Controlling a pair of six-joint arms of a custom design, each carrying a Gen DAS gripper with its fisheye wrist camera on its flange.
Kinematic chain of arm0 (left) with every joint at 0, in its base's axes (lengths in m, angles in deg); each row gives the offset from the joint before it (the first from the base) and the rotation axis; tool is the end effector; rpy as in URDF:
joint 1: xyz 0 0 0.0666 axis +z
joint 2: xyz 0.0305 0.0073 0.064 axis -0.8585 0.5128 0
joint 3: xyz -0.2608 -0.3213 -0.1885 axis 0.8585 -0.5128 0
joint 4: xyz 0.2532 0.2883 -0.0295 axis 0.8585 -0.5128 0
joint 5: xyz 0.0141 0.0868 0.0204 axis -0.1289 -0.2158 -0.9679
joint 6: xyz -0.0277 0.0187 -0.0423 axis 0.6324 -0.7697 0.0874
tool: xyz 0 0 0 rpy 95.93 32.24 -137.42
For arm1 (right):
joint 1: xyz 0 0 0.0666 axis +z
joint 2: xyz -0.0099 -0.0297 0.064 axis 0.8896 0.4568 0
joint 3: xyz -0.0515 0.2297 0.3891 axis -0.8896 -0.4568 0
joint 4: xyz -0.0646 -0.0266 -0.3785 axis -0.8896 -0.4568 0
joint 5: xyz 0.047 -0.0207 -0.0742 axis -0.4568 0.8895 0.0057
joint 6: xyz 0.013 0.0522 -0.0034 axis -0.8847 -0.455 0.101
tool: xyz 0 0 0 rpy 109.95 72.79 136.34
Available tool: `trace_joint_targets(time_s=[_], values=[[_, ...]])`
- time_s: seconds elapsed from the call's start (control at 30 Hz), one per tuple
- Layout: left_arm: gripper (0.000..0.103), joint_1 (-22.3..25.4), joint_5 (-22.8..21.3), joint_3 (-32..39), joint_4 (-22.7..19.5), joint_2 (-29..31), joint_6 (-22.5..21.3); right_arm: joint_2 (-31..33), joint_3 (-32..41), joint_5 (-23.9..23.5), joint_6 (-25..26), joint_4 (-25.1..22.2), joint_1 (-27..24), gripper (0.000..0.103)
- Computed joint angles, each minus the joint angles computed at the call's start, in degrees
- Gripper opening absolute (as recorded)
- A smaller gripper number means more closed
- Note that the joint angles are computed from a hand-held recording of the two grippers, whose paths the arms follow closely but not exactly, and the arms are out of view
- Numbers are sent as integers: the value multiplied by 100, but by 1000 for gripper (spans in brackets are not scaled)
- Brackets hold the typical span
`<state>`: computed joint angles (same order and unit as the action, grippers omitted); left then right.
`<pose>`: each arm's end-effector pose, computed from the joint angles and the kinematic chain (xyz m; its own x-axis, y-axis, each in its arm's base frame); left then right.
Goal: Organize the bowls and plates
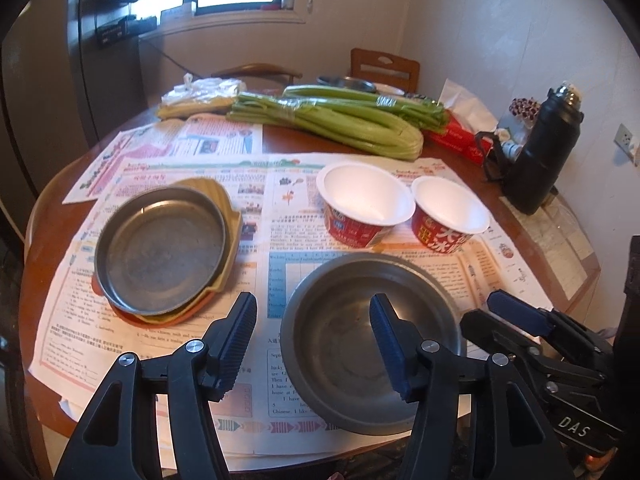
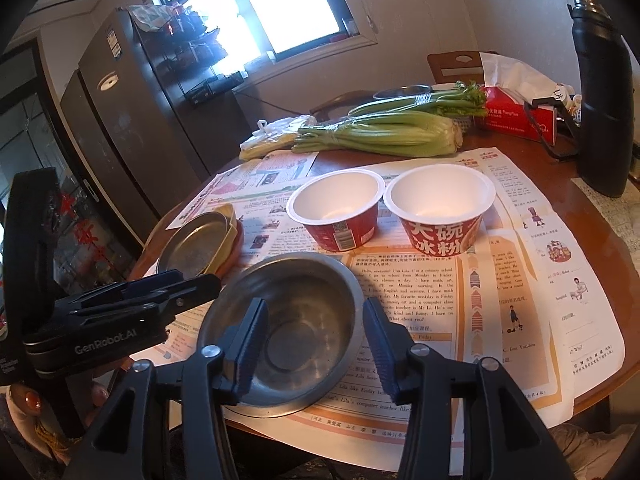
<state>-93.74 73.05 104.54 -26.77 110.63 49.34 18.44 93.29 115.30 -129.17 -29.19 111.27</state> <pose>0.3574 -0.2496 0.4302 -0.6600 0.3409 -0.6695 0.5399 0.8349 -0.1071 0.2575 0.2619 0.3937 -0.5926 0.3898 -0.7049 0.1549 0.9139 0.3752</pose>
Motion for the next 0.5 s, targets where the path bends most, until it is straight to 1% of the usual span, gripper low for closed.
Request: trace_joint_targets(time_s=[0.07, 0.27, 0.37, 0.47, 0.5], values=[[61, 20, 46, 49, 16, 13, -44, -2, 20, -64, -23, 9, -36, 55], [61, 155, 469, 371, 70, 287, -187, 59, 93, -306, -14, 88, -331, 56], [61, 210, 559, 608, 171, 524, -224, 120, 71, -649, -153, 281, -611, 56], [61, 225, 622, 907, 94, 797, -341, 206, 59, -1053, -293, 489, -926, 56], [61, 222, 621, 1014, 66, 891, -398, 254, 96, -1138, -326, 467, -1022, 56]])
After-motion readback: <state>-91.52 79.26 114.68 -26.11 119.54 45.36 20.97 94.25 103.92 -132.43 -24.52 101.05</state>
